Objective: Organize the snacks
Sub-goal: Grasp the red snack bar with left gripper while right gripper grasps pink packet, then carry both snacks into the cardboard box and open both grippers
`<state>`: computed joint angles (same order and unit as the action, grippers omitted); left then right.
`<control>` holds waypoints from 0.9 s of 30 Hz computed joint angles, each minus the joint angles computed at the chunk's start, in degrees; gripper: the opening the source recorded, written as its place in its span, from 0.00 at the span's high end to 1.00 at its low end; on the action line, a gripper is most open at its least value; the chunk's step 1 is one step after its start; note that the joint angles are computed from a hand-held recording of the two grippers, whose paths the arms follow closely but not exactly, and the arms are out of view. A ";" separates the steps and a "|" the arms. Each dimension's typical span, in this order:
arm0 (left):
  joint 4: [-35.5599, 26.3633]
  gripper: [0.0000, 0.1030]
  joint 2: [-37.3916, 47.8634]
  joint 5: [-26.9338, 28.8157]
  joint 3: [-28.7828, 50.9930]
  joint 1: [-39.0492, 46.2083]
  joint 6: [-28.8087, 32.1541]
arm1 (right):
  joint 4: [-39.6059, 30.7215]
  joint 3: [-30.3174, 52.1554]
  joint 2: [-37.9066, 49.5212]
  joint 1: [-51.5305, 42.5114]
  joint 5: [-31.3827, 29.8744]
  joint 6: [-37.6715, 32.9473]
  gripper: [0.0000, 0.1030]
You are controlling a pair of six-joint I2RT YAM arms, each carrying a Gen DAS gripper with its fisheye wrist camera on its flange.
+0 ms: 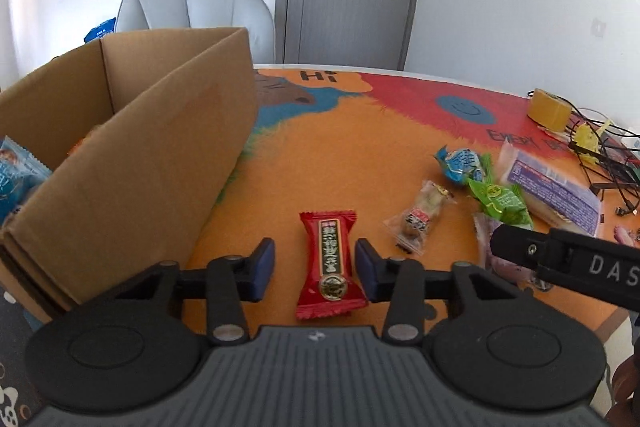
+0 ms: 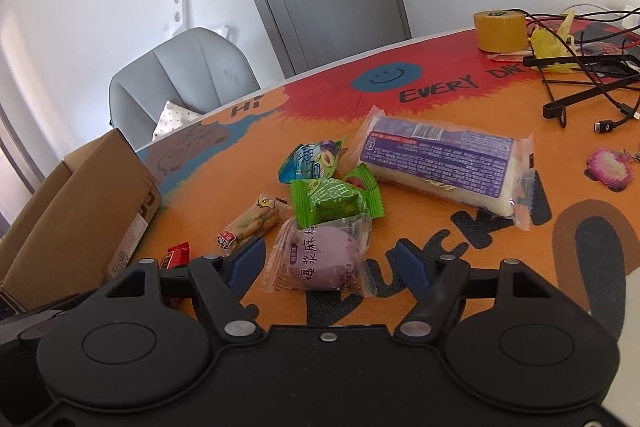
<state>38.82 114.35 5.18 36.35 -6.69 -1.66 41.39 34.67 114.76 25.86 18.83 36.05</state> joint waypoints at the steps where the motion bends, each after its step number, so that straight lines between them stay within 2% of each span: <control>1: 0.16 0.68 0.02 0.12 -0.05 0.13 0.07 | -0.53 0.60 0.33 0.03 0.08 -0.10 0.31; 2: 0.16 0.71 0.02 0.01 -0.05 0.25 0.19 | -1.19 1.24 0.66 0.02 0.13 -0.18 0.31; 3: 0.06 0.80 -0.06 -0.27 -0.06 0.28 0.28 | -1.77 1.79 0.98 0.12 0.33 -0.25 0.31; 5: -0.49 0.82 -0.21 0.97 0.19 1.04 -0.05 | -3.47 3.02 1.44 0.82 1.75 -1.18 0.31; 6: -0.66 0.82 -0.34 1.41 0.15 1.34 -0.26 | -5.38 4.05 1.50 1.35 2.91 -1.74 0.35; 8: -0.97 0.82 -0.73 1.71 -0.03 1.71 -0.33 | -8.59 5.47 1.32 2.10 4.76 -2.03 0.51; 10: -0.93 0.82 -1.21 2.01 -0.37 1.87 -0.53 | -8.04 4.92 0.92 1.68 3.21 -2.06 0.59; 16: 0.89 0.82 -4.60 2.92 -3.45 2.50 -0.41 | -6.06 1.97 -1.21 2.00 2.32 -0.26 0.62; 27: 1.37 0.82 -12.00 5.32 -8.33 5.73 -0.17 | -4.06 -2.54 -7.89 6.16 6.85 0.29 0.63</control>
<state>40.19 102.35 10.51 28.02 -0.97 -1.83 37.33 32.13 106.87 32.02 25.68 36.34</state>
